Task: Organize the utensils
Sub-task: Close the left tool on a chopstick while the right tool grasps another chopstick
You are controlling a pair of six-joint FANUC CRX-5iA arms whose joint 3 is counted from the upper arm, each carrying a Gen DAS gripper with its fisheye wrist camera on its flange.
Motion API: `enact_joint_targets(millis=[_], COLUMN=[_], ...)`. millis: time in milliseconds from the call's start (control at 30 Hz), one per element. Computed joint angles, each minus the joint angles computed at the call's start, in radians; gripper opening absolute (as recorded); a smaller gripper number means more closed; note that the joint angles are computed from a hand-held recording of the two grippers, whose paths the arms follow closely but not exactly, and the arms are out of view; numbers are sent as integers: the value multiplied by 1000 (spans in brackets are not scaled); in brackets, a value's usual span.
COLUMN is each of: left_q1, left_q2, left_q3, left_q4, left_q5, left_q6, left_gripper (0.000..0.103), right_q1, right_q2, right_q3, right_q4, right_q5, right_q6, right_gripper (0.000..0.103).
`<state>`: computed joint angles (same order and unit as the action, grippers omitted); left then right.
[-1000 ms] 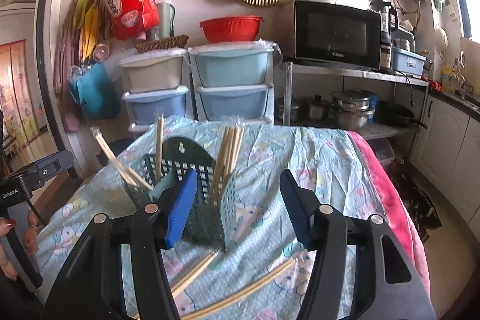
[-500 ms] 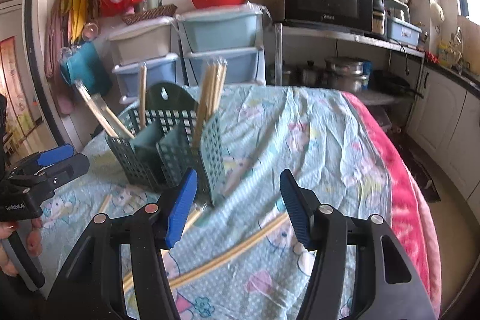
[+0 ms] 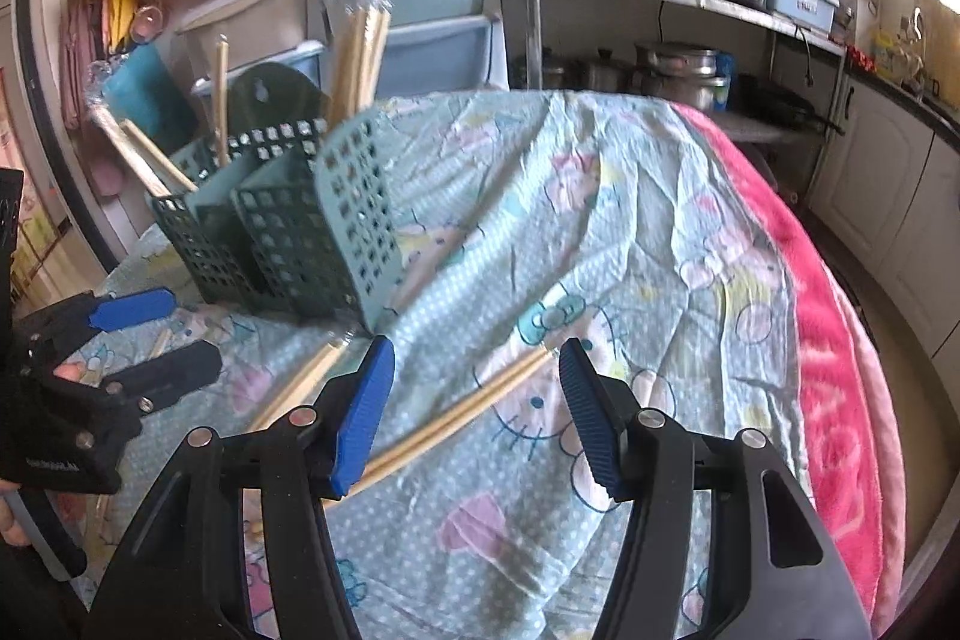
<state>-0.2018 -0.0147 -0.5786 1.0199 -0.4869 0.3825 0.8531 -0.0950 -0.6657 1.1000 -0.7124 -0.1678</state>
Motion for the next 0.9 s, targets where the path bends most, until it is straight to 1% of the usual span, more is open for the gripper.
enact_joint_targets(millis=[33,100,200,233,333,433,600,667,733,767,900], left_q1=[-2,-4,-9,-11,-15,-26,-32,-31,-29,-28,-11], left_q2=[12,39,74,84,122,150,199,210,218,223,233], left_q3=[12,42,79,90,135,178,246,254,260,265,278], left_q4=[-28,-91,-167,-182,-242,-293,-362,-362,-358,-358,-348], left_q5=[-6,-29,-49,-54,-74,-84,-124,-127,-129,-131,-153], left_q6=[15,56,117,130,192,246,326,334,337,340,341], left_gripper=[70,61,49,48,47,41,36,34,30,28,15], right_q1=[-8,-25,-48,-51,-71,-90,-120,-130,-141,-147,-155], right_q2=[3,12,28,32,56,82,123,142,152,160,176], right_q3=[0,9,26,32,60,91,142,164,176,187,195], right_q4=[-11,-61,-134,-153,-222,-287,-372,-398,-416,-425,-418], right_q5=[11,36,65,73,87,94,102,95,101,100,90], right_q6=[5,37,88,103,159,201,251,260,264,272,249], right_gripper=[51,45,44,43,42,42,42,42,42,40,31])
